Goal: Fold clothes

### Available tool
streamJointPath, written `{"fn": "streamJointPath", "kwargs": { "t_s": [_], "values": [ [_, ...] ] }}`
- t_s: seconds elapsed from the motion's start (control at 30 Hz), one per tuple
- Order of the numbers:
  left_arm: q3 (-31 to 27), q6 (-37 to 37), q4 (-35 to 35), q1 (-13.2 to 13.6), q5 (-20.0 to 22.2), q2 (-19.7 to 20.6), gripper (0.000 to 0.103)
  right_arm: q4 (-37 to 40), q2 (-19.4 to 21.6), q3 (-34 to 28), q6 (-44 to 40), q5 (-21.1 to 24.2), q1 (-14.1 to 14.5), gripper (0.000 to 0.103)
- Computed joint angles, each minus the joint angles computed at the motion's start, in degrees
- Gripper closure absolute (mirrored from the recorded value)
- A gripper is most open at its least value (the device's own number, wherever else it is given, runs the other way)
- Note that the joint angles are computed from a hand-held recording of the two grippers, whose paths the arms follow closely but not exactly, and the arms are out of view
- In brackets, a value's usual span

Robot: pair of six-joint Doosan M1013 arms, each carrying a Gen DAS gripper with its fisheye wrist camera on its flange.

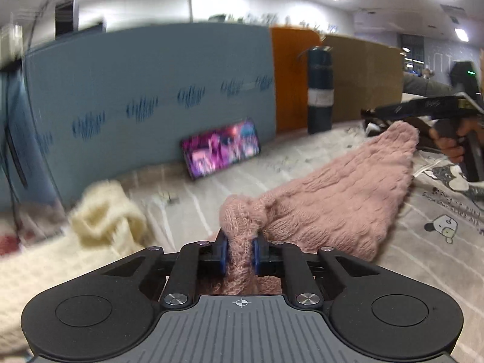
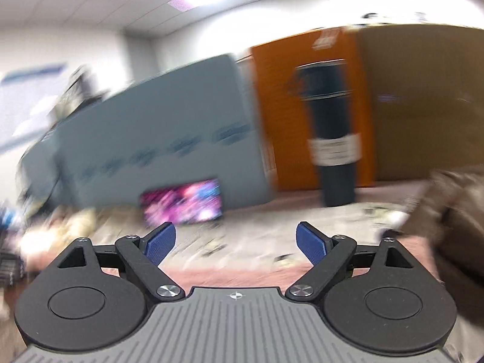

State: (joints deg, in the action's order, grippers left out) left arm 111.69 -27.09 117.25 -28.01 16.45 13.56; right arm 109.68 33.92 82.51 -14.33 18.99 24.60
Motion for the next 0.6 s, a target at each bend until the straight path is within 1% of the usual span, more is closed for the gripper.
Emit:
{"fn": "streamJointPath", "kwargs": {
  "t_s": [0.07,0.1,0.13,0.23,0.33,0.37,0.47,0.57,0.6],
  "values": [
    [1.6,-5.0,7.1,-1.6,3.9,-0.8,0.089,-11.5,0.9,-1.9,5.0,4.6,-0.1,0.014],
    [2.4,-6.5,9.7,-2.4,5.7,-1.1,0.089,-15.6,1.4,-2.8,6.2,6.6,0.0,0.013],
    [3.0,-7.0,11.1,-3.1,7.2,-1.4,0.089,-19.9,1.8,-3.9,7.5,8.7,0.0,0.013],
    [4.8,-8.3,14.6,-4.9,10.6,-2.3,0.090,-28.8,2.5,-6.1,7.9,13.7,0.5,0.012],
    [6.1,-9.0,16.8,-6.2,11.9,-3.1,0.090,-37.6,3.4,-8.7,9.2,17.0,1.1,0.012],
    [6.4,-9.0,17.0,-6.4,11.8,-3.4,0.090,-40.6,3.7,-9.6,9.8,18.1,1.3,0.012],
    [7.2,-9.9,17.2,-6.8,10.3,-4.2,0.091,-45.9,4.2,-11.1,12.4,20.5,1.6,0.012],
    [8.1,-11.4,17.0,-7.0,9.8,-4.7,0.091,-50.5,5.1,-12.9,18.1,22.1,1.5,0.012],
    [8.3,-12.3,17.0,-7.0,10.0,-4.7,0.091,-52.2,5.4,-13.5,20.6,22.7,1.3,0.013]
  ]
}}
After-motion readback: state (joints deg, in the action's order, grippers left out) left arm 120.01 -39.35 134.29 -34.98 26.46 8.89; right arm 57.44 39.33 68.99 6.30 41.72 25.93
